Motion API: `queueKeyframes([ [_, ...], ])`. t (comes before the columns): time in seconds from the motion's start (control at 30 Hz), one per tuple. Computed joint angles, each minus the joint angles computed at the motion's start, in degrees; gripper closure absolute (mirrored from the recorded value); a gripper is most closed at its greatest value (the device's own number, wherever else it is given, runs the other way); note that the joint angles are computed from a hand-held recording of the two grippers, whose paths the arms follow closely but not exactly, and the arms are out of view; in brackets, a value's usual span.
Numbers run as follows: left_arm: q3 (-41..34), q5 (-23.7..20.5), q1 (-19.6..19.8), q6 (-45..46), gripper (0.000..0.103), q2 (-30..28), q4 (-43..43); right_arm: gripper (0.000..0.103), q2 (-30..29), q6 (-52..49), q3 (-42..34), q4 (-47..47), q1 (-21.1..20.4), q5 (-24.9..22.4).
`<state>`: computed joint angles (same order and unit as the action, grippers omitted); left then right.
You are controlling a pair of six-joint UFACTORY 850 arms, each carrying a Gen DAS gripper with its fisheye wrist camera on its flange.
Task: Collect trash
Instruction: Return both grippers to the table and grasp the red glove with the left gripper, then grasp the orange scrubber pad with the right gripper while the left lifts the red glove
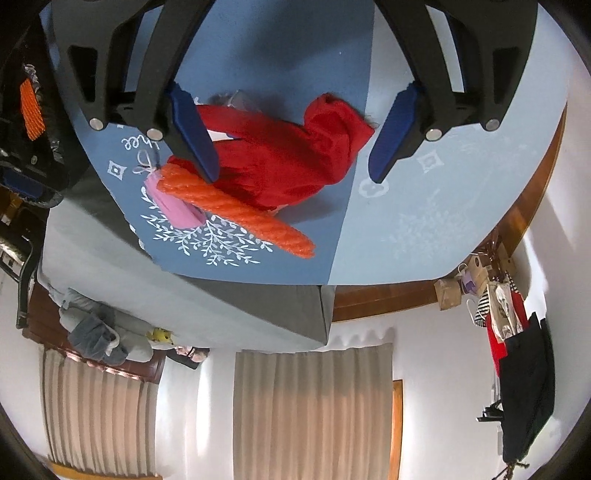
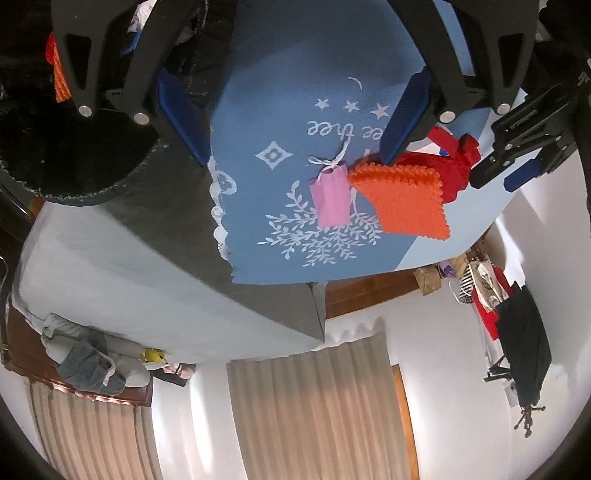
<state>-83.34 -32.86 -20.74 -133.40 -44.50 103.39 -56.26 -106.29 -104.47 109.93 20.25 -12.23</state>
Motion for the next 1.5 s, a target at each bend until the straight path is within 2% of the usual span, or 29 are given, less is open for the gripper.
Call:
queueKeyframes([
  [0.27,-1.58,2.4,0.91,0.79,0.028,-1.76,-0.98,0.012,-1.07,3.94,-1.52,-4.17,0.43,0.45],
  [0.43,-2.94,6.42,1.84,0.79,0.031,-2.98,-0.91,0.012,-1.4,5.2,-2.02,-5.67,0.55,0.75],
  [0.5,-3.64,7.73,2.02,2.04,0.037,-3.58,-1.59,0.012,-1.49,6.71,-2.2,-7.16,0.52,0.72],
  [0.57,-4.02,9.11,2.17,2.68,0.05,-3.96,-1.71,0.012,-1.55,7.45,-2.3,-7.99,0.55,0.78],
  [0.6,-3.85,9.61,2.22,1.36,0.053,-3.93,-0.21,0.012,-1.57,7.82,-2.32,-8.42,0.54,0.73],
  [0.67,-3.75,9.97,2.26,0.2,0.068,-3.87,1.46,0.012,-1.61,8.21,-2.38,-8.8,0.57,0.79],
  [0.7,-3.76,9.55,2.13,0.31,0.07,-3.9,1.32,0.012,-1.62,8.44,-2.4,-9.01,0.57,0.79],
  [0.77,-2.78,9.77,2.39,-3.69,0.088,-3.29,4.67,0.012,-1.66,9.52,-2.46,-10.14,0.62,0.74],
  [0.87,-1.94,9.43,2.53,-5.22,0.098,-2.64,5.77,0.012,-1.5,8.07,-2.17,-8.92,0.72,0.68],
  [1.1,3.19,4.95,2.28,-7.94,0.099,1.22,7.34,0.012,-1.1,6.11,-1.77,-7.03,0.96,0.36],
  [1.3,7.55,0.81,2.59,-4.43,0.099,4.38,2.32,0.012,-1.02,6.01,-1.81,-7.08,1.27,0.01],
  [1.43,8.52,1.73,3.26,-2.27,0.099,4.68,-0.7,0.012,-1.19,6.82,-2.04,-8.26,1.67,-0.18],
  [1.5,8.6,2.95,3.63,-2.39,0.095,4.61,-0.81,0.012,-1.34,8.11,-2.23,-9.81,1.93,-0.09],
])
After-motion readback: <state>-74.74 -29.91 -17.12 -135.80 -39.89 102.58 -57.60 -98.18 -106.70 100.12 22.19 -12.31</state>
